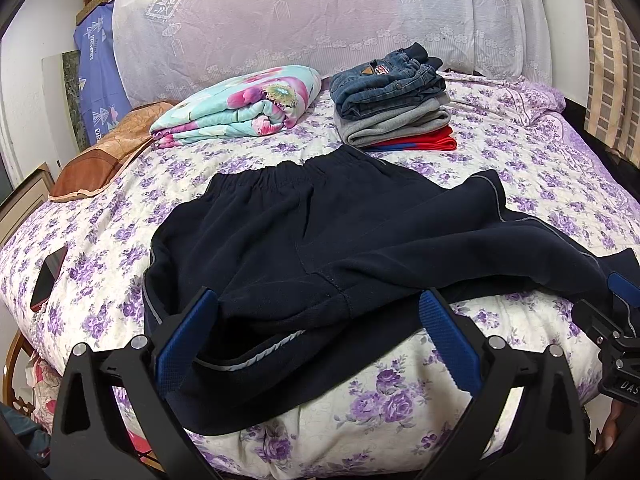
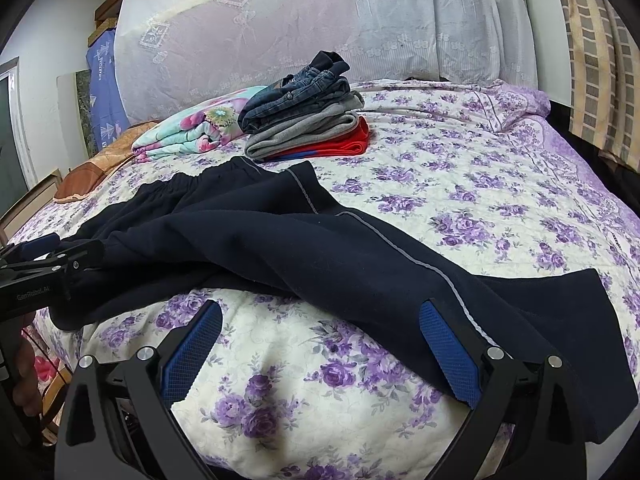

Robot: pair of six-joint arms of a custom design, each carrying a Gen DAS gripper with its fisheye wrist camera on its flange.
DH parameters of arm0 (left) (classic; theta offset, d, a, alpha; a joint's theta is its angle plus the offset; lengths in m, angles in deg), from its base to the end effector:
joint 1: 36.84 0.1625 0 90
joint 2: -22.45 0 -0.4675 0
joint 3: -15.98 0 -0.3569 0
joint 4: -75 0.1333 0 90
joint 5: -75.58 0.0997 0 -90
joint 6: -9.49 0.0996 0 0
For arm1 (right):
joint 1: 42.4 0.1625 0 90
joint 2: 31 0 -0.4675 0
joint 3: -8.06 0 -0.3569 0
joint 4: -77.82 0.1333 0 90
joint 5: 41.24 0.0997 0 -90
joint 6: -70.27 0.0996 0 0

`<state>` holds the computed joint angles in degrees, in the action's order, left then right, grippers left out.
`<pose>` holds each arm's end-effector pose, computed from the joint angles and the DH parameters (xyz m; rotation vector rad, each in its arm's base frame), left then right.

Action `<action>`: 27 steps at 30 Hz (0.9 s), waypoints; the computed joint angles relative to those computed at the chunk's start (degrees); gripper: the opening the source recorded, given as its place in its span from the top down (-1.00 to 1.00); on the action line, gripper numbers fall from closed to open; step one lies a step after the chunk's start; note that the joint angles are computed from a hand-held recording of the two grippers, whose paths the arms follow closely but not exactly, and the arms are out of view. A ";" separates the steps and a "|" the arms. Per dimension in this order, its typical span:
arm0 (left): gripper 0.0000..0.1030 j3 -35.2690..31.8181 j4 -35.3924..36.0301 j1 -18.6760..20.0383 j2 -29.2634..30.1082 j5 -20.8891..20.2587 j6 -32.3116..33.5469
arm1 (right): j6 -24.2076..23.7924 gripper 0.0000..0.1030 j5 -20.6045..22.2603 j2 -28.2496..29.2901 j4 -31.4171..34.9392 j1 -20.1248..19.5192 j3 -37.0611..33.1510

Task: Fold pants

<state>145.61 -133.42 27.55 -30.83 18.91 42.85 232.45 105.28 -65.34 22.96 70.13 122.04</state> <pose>-0.0438 -0.5263 0.1954 0.9349 2.2113 -0.8669 0.2220 -0.4041 -0.0384 0.0419 -2.0040 1.2535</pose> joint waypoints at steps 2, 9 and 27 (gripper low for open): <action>-0.91 0.08 0.15 -0.15 -0.10 0.09 -0.22 | 0.15 -0.93 -0.02 -0.02 0.13 0.00 0.00; -0.91 -0.11 0.26 -0.03 -0.05 0.07 -0.12 | 0.52 -0.93 -0.24 0.05 0.09 -0.23 0.26; -0.91 -0.07 0.48 -0.21 -0.12 0.22 -0.32 | 1.16 -0.93 0.16 -0.36 -0.17 -0.01 1.05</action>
<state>145.54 -132.94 27.35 -30.95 19.13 42.53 233.61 105.44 -65.70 22.79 70.12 123.10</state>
